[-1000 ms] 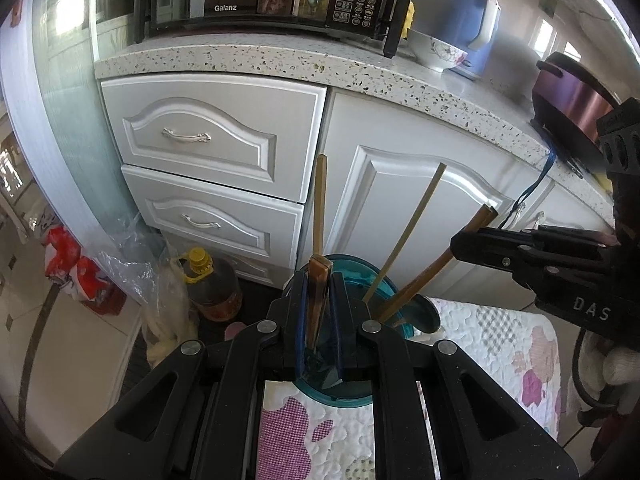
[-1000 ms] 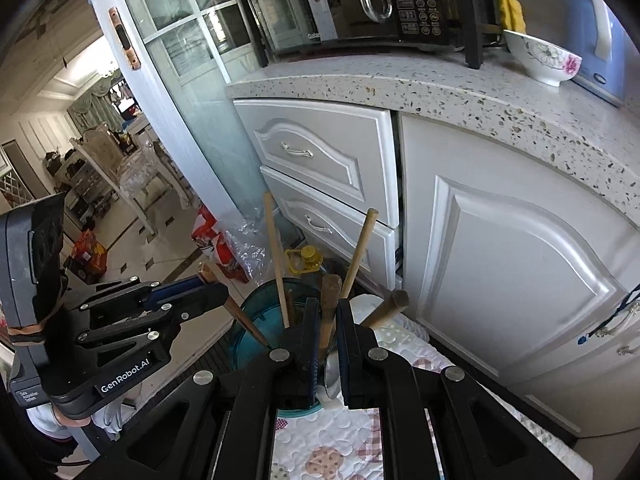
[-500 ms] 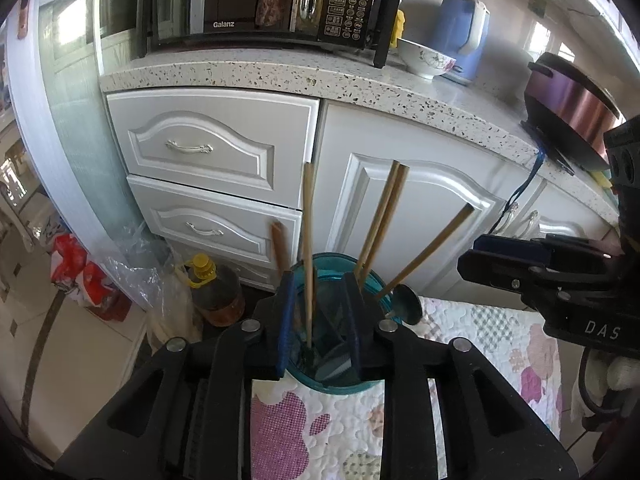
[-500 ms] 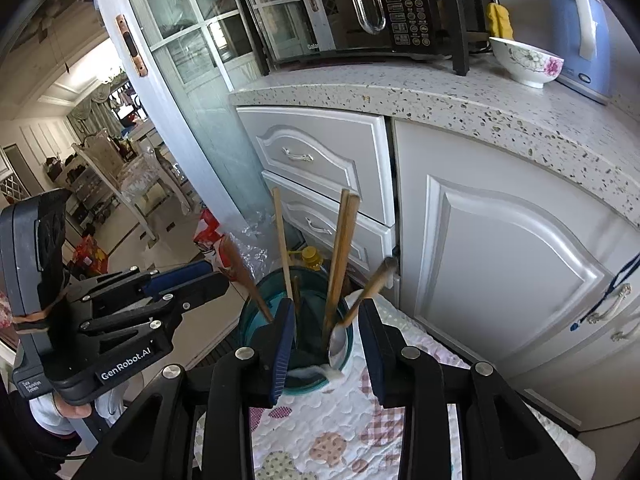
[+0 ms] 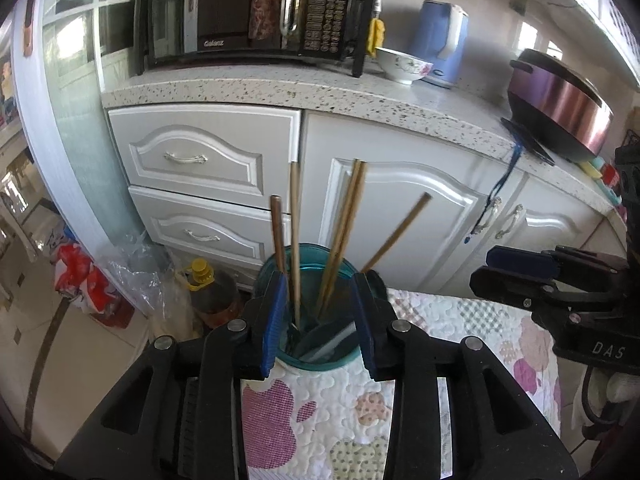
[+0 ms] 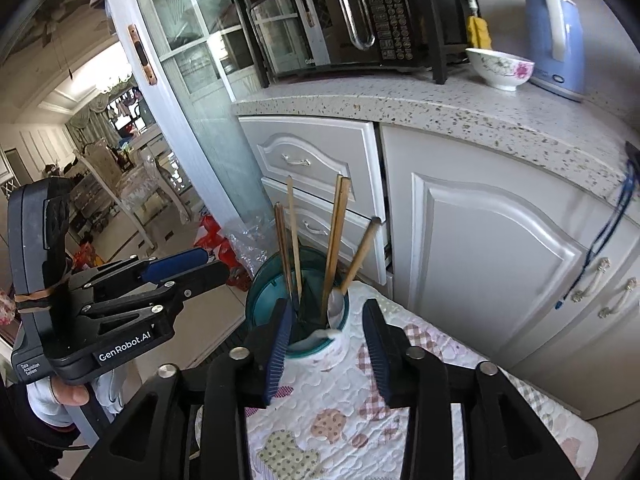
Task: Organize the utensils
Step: 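Move both tools back down to the last chopsticks lying on the quilt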
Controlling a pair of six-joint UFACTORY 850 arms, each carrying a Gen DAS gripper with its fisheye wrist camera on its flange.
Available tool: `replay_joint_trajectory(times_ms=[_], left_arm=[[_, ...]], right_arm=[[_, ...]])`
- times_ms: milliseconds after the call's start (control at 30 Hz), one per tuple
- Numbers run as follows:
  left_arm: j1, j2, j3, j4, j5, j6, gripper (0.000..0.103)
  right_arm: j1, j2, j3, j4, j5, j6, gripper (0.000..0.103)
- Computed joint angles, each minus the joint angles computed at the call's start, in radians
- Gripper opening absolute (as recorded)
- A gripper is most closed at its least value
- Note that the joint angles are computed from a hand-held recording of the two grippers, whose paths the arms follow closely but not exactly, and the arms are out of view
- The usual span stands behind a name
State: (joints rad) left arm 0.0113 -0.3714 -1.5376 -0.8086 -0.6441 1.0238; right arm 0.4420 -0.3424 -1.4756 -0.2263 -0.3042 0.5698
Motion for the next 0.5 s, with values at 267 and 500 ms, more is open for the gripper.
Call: replay_joint_trajectory(times_ms=[267, 500], left_arm=[[-0.03, 0.069, 0.099, -0.037, 0.013, 0.059, 0.032], [-0.073, 0.118, 0.183, -0.054, 0.032, 0.096, 0.033]], right_arm=[[0.026, 0.103, 0.146, -0.316, 0.018, 0.356, 0.038], [0.037, 0.191, 0.269, -0.511, 0.001, 0.599, 0.039]])
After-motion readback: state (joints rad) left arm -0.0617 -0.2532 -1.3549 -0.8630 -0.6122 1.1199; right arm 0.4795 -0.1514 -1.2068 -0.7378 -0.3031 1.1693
